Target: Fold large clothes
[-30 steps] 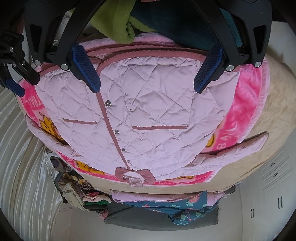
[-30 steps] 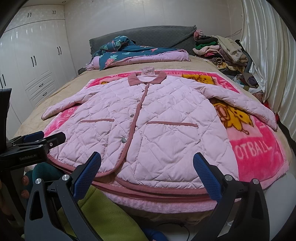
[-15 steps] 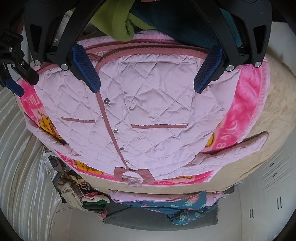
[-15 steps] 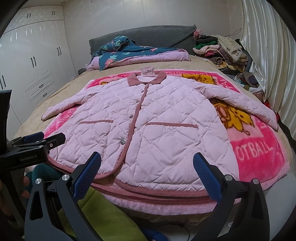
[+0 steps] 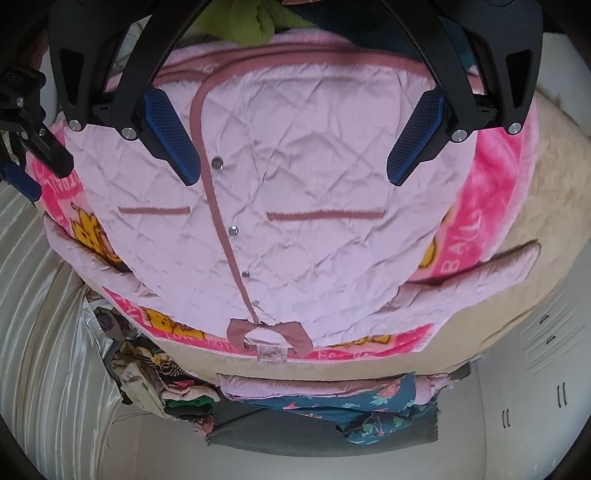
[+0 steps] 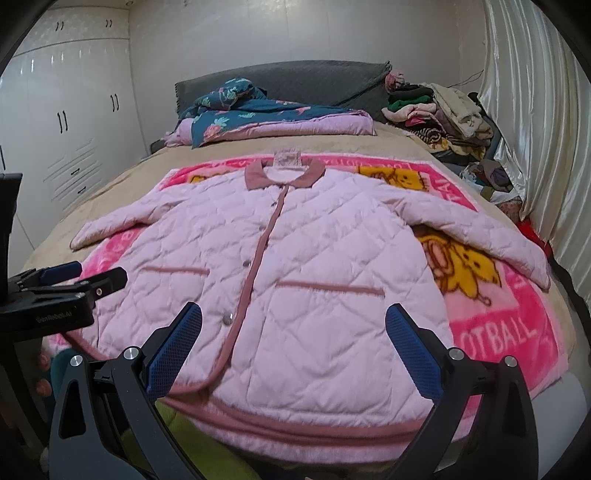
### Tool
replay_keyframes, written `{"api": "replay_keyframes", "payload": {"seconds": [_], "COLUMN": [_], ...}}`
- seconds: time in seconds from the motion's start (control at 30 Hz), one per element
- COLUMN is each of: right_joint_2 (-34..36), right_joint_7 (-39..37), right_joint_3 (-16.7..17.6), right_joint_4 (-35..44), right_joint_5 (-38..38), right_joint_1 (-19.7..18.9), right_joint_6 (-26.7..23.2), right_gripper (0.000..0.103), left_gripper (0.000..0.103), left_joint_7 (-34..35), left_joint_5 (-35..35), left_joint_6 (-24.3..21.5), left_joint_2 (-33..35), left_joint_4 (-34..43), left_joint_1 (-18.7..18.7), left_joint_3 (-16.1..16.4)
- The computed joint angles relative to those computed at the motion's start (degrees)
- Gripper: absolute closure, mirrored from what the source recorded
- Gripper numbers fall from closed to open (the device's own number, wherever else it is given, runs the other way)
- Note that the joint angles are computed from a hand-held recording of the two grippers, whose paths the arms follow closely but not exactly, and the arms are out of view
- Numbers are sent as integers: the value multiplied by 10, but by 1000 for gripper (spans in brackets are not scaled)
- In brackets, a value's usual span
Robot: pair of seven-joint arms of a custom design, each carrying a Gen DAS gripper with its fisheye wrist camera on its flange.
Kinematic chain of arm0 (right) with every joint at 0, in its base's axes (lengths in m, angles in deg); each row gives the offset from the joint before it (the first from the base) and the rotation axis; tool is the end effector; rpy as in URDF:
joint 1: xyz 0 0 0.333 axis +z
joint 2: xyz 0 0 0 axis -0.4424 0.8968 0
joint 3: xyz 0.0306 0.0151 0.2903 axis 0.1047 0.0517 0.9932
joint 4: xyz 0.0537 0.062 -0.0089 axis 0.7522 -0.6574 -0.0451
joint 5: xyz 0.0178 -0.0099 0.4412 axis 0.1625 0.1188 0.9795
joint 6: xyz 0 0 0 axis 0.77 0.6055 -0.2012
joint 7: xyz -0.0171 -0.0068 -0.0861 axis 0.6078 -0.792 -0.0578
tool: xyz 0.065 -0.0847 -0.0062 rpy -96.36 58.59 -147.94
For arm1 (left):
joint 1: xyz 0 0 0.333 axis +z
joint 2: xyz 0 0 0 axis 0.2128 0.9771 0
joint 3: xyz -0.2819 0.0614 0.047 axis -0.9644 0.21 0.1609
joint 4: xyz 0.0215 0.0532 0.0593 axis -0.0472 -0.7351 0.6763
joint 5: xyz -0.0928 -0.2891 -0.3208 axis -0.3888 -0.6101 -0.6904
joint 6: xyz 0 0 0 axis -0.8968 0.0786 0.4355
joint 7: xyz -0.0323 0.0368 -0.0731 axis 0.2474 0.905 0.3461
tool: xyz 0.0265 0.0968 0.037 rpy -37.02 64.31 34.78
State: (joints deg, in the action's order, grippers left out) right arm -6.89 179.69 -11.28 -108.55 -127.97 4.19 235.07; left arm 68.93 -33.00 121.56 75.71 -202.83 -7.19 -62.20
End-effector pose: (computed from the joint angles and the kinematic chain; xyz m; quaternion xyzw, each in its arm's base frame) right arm 0.4695 0.4396 0.4844 -0.6786 0.6065 -0.2568 0.3251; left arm 0.4712 -0.3947 0.4697 -0.6351 0.6738 -0.2935 0.2378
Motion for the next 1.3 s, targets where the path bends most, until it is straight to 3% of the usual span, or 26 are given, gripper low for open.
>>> {"api": "replay_keyframes", "payload": {"seconds": [0.87, 1.3], "right_joint_2": [132, 194], "right_joint_7": [-49, -37], "right_joint_3": [-74, -121], "right_joint_4": [185, 272], "right_joint_5": [24, 29], "right_joint_1": [13, 17], "right_joint_6": [16, -7], "right_gripper": [4, 4], "left_gripper": [8, 8], "left_joint_7": [46, 102], "left_joint_5": [23, -8], "left_joint_6": [-60, -107], "left_joint_2": [176, 324], "left_joint_4": [247, 460], "left_joint_1": [-47, -93], "left_joint_3": [68, 115]}}
